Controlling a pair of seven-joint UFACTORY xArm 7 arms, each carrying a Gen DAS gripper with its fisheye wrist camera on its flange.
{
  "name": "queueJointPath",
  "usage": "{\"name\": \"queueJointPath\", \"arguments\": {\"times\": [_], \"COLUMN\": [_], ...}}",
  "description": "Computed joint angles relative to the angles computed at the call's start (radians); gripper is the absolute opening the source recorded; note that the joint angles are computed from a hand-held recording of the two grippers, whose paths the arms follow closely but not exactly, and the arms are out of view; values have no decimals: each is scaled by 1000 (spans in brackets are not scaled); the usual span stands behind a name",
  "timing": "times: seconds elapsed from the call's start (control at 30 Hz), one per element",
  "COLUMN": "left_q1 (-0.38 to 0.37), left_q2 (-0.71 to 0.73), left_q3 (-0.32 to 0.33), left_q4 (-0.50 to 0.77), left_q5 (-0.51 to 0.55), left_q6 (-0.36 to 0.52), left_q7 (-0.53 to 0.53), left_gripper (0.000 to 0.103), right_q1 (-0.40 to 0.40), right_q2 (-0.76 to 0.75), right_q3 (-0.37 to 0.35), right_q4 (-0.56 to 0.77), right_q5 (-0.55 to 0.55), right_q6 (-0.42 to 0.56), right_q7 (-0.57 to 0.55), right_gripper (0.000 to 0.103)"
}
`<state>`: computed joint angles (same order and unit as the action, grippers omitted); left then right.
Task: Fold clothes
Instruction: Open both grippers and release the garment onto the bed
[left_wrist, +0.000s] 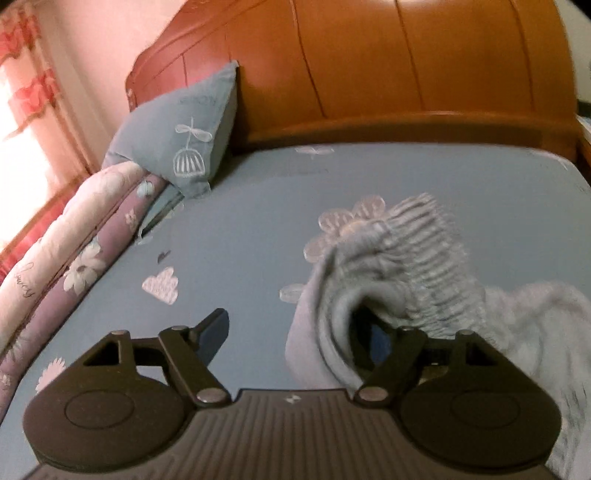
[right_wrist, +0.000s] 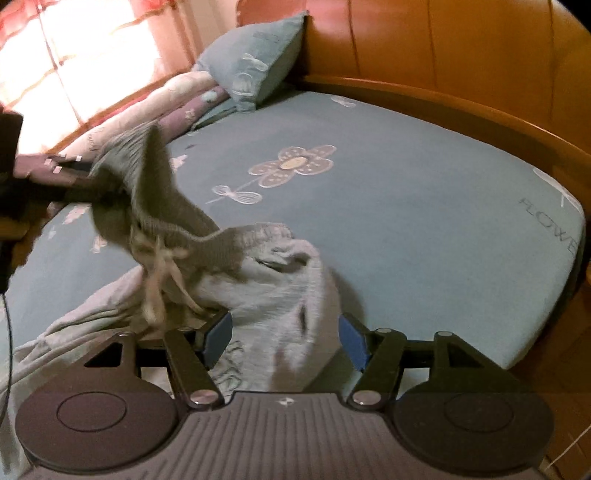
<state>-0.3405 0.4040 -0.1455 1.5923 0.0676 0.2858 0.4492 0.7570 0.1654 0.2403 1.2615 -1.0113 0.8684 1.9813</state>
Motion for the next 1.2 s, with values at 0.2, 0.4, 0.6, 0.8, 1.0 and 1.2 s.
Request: {"name": "queueJointPath", "arguments": {"times": [0.2, 0.4, 0.6, 0.8, 1.0, 1.2], "left_q1": [-14, 132, 211, 274, 342, 409], "left_q2": [64, -118, -384, -544, -618, -691], "left_q3": [0, -93, -7, 139, 266, 330], "left_q4": [40, -174, -441, -627, -732, -802], "left_q5": [0, -137, -243, -232, -367, -474], "left_q6": [-25, -40, 10, 84, 149, 249], "left_q7": [-72, 104, 277, 214, 193, 150], "left_gripper": [77, 77, 77, 76, 73, 74], "right_q1": [-18, -14, 8, 52, 118, 189], "right_q2": [-9, -10, 10, 70, 157, 262], "right_q3": [-5, 1, 8, 6, -22, -63], "right_q4": [-39, -41, -6, 81, 218, 380], "right_q5": [8, -14, -34, -5, 43, 108], "right_q6": [-45, -72, -89, -94, -71, -53], "right_q7": [30, 28, 9, -88, -215, -349], "right_gripper": [69, 69, 70, 70, 70, 70]}}
